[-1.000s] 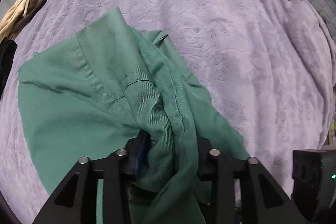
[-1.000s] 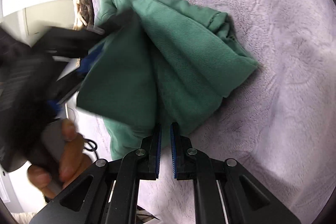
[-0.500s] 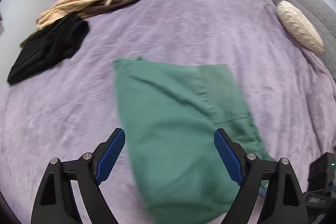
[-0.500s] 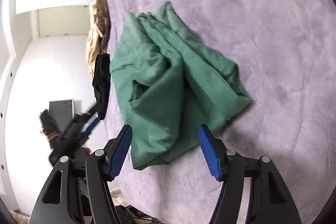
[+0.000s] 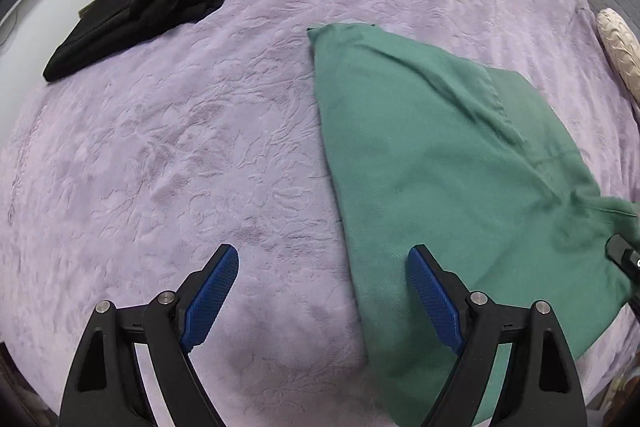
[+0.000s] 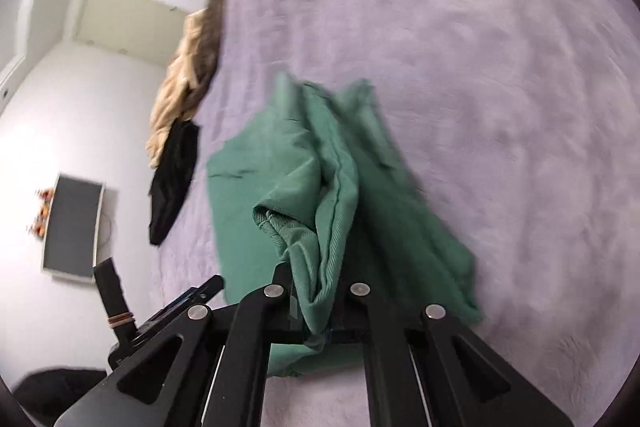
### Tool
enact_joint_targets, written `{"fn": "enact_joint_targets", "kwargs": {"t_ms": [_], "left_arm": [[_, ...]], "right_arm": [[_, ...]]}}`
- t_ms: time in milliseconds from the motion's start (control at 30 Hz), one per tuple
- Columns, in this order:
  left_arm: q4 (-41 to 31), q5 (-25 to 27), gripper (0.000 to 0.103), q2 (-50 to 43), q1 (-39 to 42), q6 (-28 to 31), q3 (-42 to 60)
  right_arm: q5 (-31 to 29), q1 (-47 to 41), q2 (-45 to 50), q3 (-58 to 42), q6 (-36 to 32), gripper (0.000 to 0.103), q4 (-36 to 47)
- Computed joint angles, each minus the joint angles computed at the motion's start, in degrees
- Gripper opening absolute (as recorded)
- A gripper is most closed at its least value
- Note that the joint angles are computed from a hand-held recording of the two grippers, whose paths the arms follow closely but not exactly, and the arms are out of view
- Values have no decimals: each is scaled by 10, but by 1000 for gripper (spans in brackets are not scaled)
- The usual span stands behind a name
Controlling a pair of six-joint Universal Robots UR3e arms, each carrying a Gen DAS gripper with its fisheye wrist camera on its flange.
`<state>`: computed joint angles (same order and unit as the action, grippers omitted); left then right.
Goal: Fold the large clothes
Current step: 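Smooth the folded jacket bundle flat with both open tools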
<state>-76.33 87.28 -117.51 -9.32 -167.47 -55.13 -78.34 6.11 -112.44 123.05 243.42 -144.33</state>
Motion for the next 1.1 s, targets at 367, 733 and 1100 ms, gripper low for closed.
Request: {"fn": "enact_joint_targets", "kwargs": {"t_ms": [367,733,1100], "left_arm": [[72,46,103,2,-33,61,-66],[7,13,103,69,-23,35,-93],[37,11,103,127,-28,8,-219]], "right_arm": [[111,-77,-155,185,50,13,39],[23,-61,120,-198,-247,29,151],[13,-86,302,-238,-298,0,140]]}}
